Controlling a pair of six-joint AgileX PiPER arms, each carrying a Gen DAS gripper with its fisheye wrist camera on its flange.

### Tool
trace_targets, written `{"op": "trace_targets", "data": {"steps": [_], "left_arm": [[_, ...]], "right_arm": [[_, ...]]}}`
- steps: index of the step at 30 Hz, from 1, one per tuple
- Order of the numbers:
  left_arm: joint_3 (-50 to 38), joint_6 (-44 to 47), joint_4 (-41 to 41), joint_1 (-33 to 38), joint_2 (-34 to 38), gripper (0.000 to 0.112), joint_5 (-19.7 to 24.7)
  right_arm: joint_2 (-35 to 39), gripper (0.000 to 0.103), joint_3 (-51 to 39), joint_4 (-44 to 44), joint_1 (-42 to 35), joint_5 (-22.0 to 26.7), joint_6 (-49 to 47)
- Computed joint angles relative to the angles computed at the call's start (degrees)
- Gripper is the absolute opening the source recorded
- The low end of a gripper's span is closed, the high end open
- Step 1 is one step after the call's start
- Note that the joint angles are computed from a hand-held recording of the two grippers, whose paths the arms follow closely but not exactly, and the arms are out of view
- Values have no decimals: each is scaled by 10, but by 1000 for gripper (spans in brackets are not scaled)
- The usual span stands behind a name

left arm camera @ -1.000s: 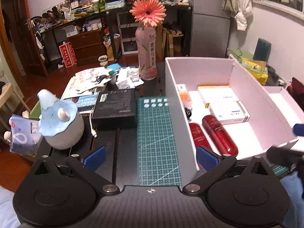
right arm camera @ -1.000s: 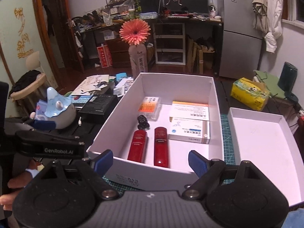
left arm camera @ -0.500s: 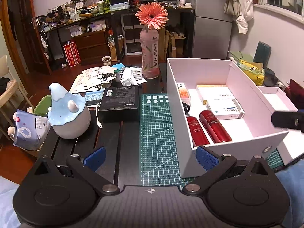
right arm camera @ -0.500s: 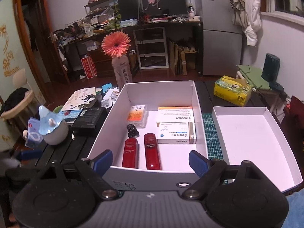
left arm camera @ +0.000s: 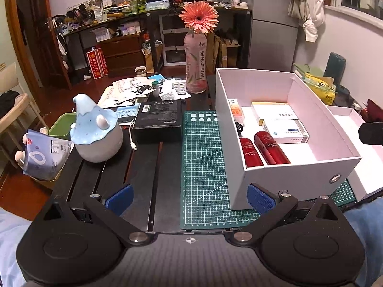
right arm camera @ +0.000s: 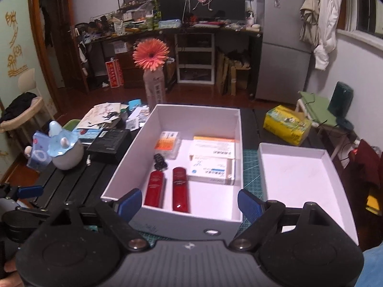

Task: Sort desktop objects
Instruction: 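Raise the open right gripper up out of the white box, then move the right gripper over the empty white lid beside the box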

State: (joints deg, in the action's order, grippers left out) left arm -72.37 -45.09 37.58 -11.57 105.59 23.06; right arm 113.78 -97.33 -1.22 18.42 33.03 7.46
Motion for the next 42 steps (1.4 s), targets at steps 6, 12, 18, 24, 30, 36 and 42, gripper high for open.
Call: {"op": "trace_targets", "data": {"steps": [6,12,18,24,30,36,42], "left_arm": [[42,-54,43,-9,-35,102,-8],[89,-122,111,-26,-73,102,-8],[114,-163,153,-34,-94,102,-13],[121,-173,168,-34,-97,102,-27],[128,-194,199,-40,-96,102,-33],[130,-204,215,-42,-94,102,-42],[129,-196,216,-41,-88,102,-57]], "right_arm": [[-46,87,66,-68,16,-28,59],[-93,87,133,-97,5,-62,92],[-122,87,189,-165,-18,-98,161],[-131,87,219,-170,-65,-123,160],[-91,87,174,-249,-93,-82,249],[-57,87,150,-107,-136,-117,110],[-14,87,112,-219,-136,-104,168]]}}
